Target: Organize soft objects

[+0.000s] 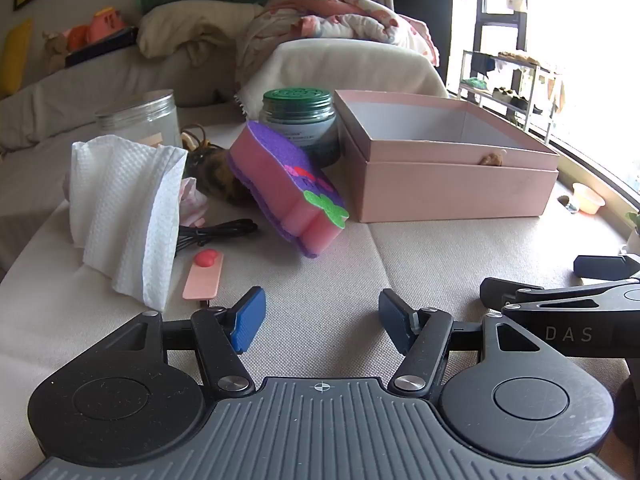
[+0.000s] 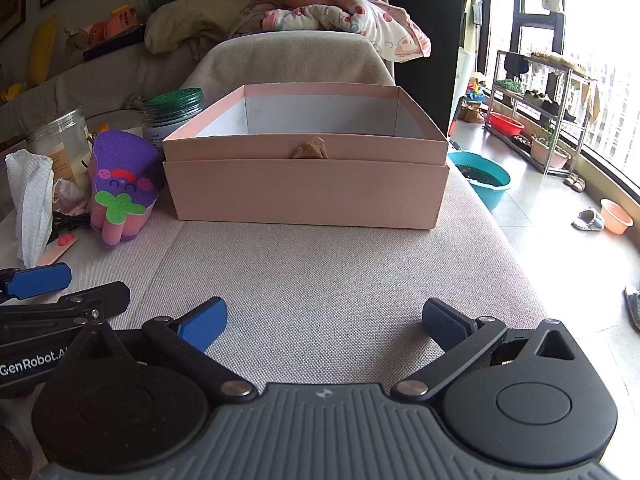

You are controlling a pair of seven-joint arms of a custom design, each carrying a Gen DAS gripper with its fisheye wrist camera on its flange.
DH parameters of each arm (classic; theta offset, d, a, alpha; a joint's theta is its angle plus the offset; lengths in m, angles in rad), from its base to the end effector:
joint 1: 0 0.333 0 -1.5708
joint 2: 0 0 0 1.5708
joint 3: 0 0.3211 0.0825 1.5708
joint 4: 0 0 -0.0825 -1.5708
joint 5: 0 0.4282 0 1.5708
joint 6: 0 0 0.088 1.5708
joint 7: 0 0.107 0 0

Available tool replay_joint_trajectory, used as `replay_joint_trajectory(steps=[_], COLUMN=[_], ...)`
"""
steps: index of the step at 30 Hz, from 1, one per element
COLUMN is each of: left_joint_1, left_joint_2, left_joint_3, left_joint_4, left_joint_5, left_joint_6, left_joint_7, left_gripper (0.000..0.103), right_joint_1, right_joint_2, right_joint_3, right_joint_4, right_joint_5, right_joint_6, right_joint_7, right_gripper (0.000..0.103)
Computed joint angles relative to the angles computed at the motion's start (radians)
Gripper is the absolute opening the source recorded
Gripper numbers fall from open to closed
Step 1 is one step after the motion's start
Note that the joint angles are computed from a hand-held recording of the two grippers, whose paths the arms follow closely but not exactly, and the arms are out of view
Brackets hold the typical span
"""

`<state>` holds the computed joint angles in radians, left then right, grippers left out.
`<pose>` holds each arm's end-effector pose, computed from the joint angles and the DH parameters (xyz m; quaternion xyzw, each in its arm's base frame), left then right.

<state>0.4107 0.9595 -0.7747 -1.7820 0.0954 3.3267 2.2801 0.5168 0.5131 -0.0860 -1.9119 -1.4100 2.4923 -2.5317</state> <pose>0.7083 -0.1783 0.1992 -0.3905 0.8017 -0.4078 0.1964 0.6010 0.2840 0.2007 -0.4379 0.7919 -0.3600 0.2270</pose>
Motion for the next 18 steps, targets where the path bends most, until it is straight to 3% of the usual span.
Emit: replay_joint_trajectory(steps=[18], left_joint_1=[0.003], left_joint_2=[0.004], left_joint_3=[-0.004], left_joint_4=[0.000], left_joint_5=[0.007], left_joint_6=[0.004], left_joint_7=[-0.006], left_gripper=[0.068], right_joint_1=[0.001], right_joint_2=[-0.001], right_joint_3=[0.000], right_joint_4=[-0.001], right_joint_5=[-0.001], right_joint_6=[0.000], right_joint_7=[0.001], right_gripper=[0.103])
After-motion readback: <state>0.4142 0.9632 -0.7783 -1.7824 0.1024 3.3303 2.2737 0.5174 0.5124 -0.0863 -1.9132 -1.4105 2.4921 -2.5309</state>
